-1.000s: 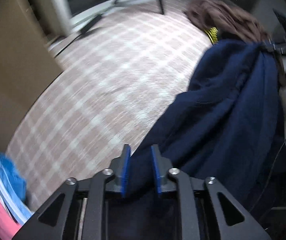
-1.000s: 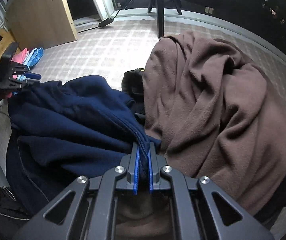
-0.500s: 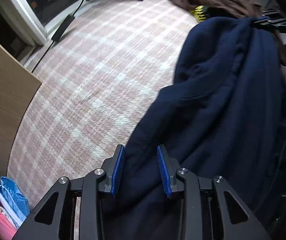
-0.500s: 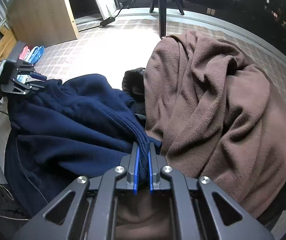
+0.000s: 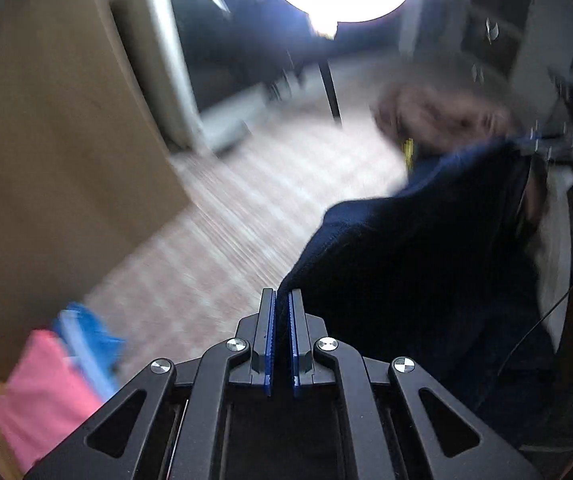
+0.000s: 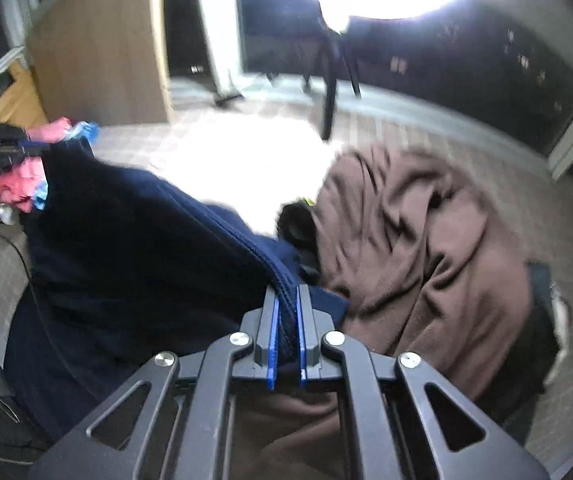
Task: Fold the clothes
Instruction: 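Lift the navy garment high with both grippers, holding it up by two edges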
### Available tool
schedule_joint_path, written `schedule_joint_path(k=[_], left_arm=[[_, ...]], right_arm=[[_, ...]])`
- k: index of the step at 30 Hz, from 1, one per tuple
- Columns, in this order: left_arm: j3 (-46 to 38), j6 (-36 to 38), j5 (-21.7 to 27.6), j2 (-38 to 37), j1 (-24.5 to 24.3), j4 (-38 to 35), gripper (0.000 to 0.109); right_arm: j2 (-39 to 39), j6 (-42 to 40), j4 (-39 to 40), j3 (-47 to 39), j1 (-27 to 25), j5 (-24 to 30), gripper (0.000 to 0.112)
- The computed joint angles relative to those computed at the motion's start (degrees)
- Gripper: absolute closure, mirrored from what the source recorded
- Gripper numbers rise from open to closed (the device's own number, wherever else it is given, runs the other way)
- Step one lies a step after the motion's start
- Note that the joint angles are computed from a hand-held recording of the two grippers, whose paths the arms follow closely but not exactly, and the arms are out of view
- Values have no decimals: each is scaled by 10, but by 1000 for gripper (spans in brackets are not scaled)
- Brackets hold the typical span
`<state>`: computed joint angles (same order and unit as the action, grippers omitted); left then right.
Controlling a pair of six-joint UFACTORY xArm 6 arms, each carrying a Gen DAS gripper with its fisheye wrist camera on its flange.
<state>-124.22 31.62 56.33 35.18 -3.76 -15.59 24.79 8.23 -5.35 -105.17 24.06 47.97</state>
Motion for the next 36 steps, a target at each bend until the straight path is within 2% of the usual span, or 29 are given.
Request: schedule_joint_path(k=[3,6,10,12,15,18,21,25,29,31,33,36], left_arm=[[133,7,-89,-126,12,1,103],[243,-19,-144,-246,16,20,103],[371,-137,-223,-407,3,130,103],[421,-210,-247,-484,-9,202,103],[447,-308,-210,-583,-35,296,103],[440,-378,-163,-645,-68,375,103],[414,-447,-114,-694,-120,475,103],[358,-504,-66,-704,-186,580,103],[296,-512,-24,-687,-240,658,103],[291,-507,-40,-687,-232,663,103],[311,-494,-91,-687,-188,637,103],[307,-436,-95,-646,-120,545,103]], right_arm=[[-41,25,-45,8,25,-28,105],[-85,46,-83,13,47,-56,105],[-175,69,-139,56,83,-97,105],[-223,81,-164,74,104,-100,105],[-289,101,-205,84,147,-76,105],[-341,133,-285,76,208,-35,105],[-377,166,-369,55,279,5,105],[-377,192,-471,-10,376,79,105],[-352,184,-520,-74,427,123,105],[-349,186,-519,-77,423,104,105],[-340,179,-483,-75,401,92,105],[-300,141,-387,-85,351,107,105]])
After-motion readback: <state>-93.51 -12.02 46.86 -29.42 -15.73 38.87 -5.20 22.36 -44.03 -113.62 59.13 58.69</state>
